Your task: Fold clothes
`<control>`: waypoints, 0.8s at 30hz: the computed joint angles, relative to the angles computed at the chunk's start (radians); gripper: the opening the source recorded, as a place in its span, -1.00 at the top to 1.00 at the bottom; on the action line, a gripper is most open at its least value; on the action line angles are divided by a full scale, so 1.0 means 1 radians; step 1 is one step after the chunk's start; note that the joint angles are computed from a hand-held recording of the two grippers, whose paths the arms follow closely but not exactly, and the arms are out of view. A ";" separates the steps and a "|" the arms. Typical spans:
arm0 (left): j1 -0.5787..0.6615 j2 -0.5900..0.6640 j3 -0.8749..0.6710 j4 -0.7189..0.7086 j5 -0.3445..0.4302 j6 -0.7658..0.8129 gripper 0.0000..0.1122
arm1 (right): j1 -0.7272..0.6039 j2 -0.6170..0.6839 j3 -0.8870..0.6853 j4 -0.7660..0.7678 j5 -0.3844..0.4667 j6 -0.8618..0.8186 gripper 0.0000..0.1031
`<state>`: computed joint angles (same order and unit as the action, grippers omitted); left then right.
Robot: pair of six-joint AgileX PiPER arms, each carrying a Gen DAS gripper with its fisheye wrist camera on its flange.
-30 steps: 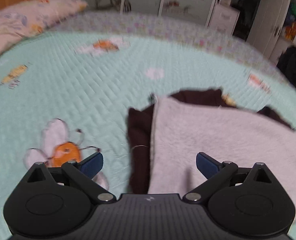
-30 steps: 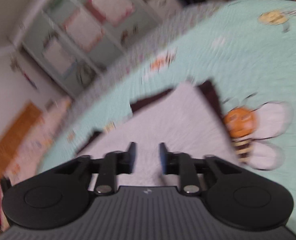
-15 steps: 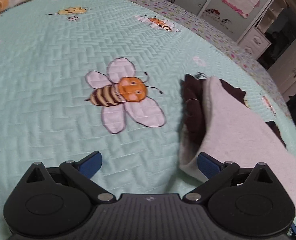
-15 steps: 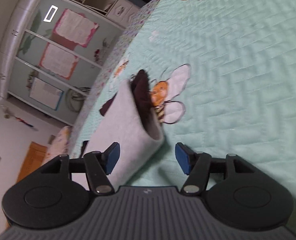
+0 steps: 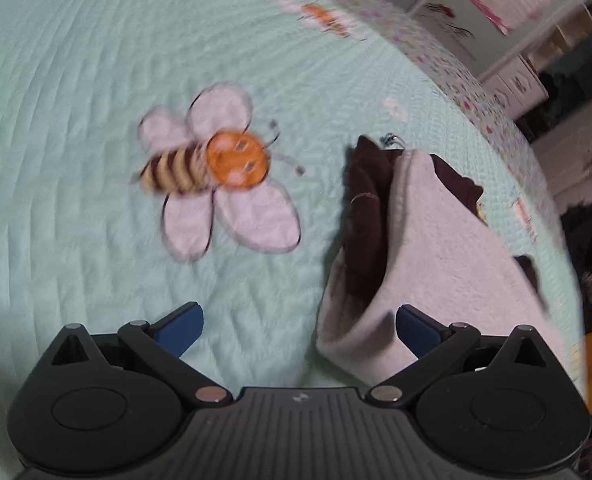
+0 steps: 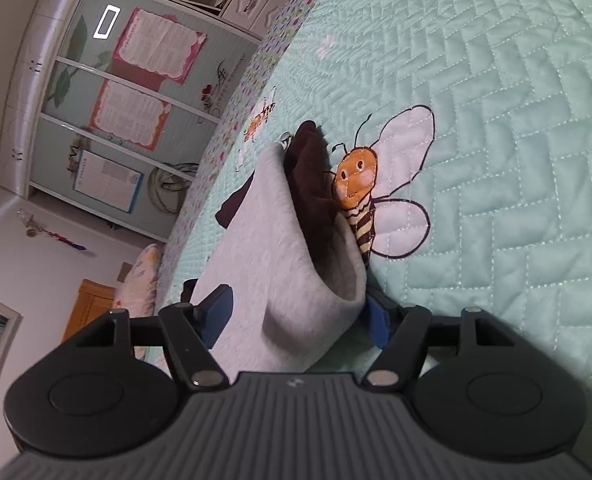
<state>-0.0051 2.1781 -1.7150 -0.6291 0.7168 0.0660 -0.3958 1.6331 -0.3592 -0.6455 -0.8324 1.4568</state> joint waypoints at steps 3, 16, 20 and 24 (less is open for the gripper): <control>0.018 -0.009 0.025 -0.084 0.013 0.067 -0.82 | -0.003 0.001 0.006 0.001 -0.008 -0.011 -0.32; 0.029 0.114 0.065 -0.685 0.062 0.441 -0.82 | -0.055 0.015 0.050 -0.088 -0.102 -0.060 -0.32; -0.001 0.153 0.032 -0.767 0.040 0.440 -0.82 | -0.034 0.023 0.049 -0.064 -0.101 -0.092 -0.33; -0.031 0.203 -0.059 -0.759 0.018 0.387 -0.81 | 0.023 0.033 0.004 -0.014 -0.055 -0.097 -0.34</control>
<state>-0.0359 2.3807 -1.7742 -1.3878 0.7345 0.4527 -0.3730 1.6660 -0.3552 -0.6594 -0.8874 1.3602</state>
